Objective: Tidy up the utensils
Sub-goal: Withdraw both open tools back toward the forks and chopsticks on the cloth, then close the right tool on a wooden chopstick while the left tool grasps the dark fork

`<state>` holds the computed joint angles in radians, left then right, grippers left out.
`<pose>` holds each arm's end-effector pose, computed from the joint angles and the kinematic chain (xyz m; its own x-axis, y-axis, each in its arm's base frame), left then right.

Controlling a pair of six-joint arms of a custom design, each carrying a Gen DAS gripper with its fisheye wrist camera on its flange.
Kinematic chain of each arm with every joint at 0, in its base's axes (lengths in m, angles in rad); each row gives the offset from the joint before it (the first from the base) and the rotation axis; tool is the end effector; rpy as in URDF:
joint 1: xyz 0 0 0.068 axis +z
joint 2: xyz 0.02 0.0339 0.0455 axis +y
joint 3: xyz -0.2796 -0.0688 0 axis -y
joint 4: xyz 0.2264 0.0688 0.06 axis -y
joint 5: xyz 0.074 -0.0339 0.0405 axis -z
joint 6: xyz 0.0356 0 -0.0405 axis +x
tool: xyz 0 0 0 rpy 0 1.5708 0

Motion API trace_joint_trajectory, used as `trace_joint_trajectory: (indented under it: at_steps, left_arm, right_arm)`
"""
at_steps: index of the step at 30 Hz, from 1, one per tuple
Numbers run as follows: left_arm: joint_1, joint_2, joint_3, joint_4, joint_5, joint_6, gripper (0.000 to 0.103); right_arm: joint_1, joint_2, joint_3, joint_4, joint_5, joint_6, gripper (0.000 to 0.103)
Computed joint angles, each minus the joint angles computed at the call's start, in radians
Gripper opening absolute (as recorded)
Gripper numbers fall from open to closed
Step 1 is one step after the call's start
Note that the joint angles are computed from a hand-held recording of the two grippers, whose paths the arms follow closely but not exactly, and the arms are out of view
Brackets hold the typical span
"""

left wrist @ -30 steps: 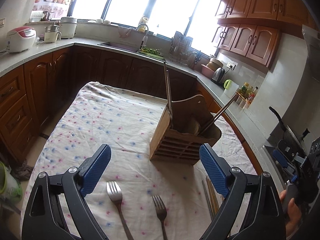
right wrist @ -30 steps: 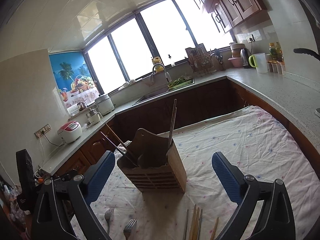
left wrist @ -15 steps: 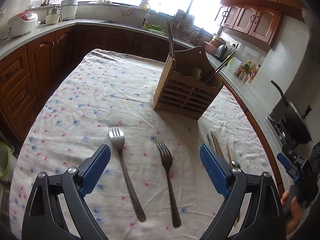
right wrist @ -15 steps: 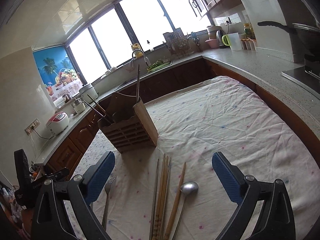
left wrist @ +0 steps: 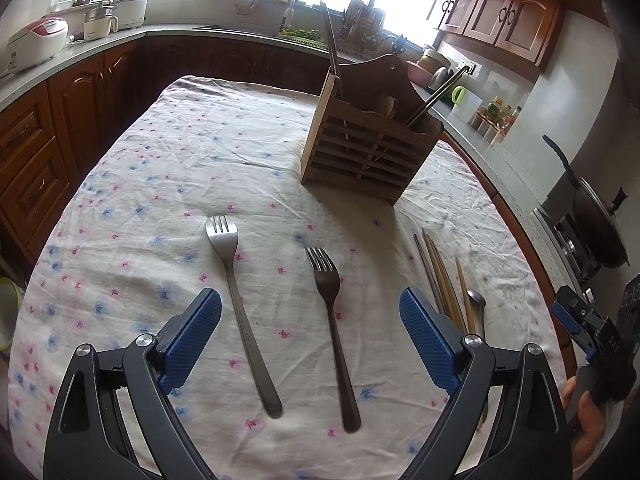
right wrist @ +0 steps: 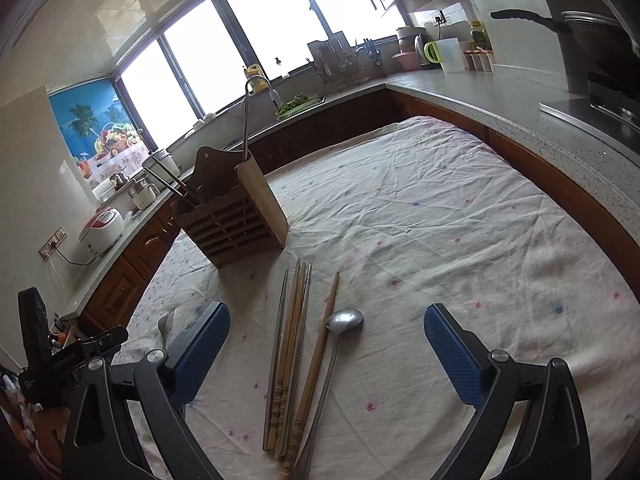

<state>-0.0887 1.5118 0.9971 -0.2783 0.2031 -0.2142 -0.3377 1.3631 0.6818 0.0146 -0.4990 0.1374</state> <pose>0.3047 -0.0343 0.2558 -0.7419 -0.1430 -0.6551 0.0717 0.9545 -0.2896 0.2497 -0.0696 0.2260 -0.5867 0.3335 -0.7379 0.0166 0.9160 0.4008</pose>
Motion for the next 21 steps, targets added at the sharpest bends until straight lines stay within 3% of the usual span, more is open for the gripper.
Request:
trace_joint_trajectory:
  at_steps: [7,10,15,17,21]
  left_arm:
    - [-0.008,0.05,0.038,-0.022,-0.009,0.009,0.093]
    - [-0.009,0.075,0.051,-0.025,-0.006,0.011,0.093]
    - [-0.013,0.121,0.085,-0.036,0.016,0.02,0.091]
    - [-0.021,0.143,0.104,-0.045,0.018,0.027,0.088]
    - [-0.031,0.2,0.16,-0.082,0.031,0.043,0.078]
  right_arm:
    - [0.054,0.025,0.027,0.003,0.05,-0.017,0.097]
    - [0.078,0.054,0.05,-0.005,0.073,-0.02,0.083]
    - [0.113,0.129,0.112,-0.042,0.095,-0.02,0.043]
    - [0.131,0.157,0.137,-0.053,0.1,-0.024,0.033]
    - [0.173,0.212,0.186,-0.07,0.105,-0.027,0.024]
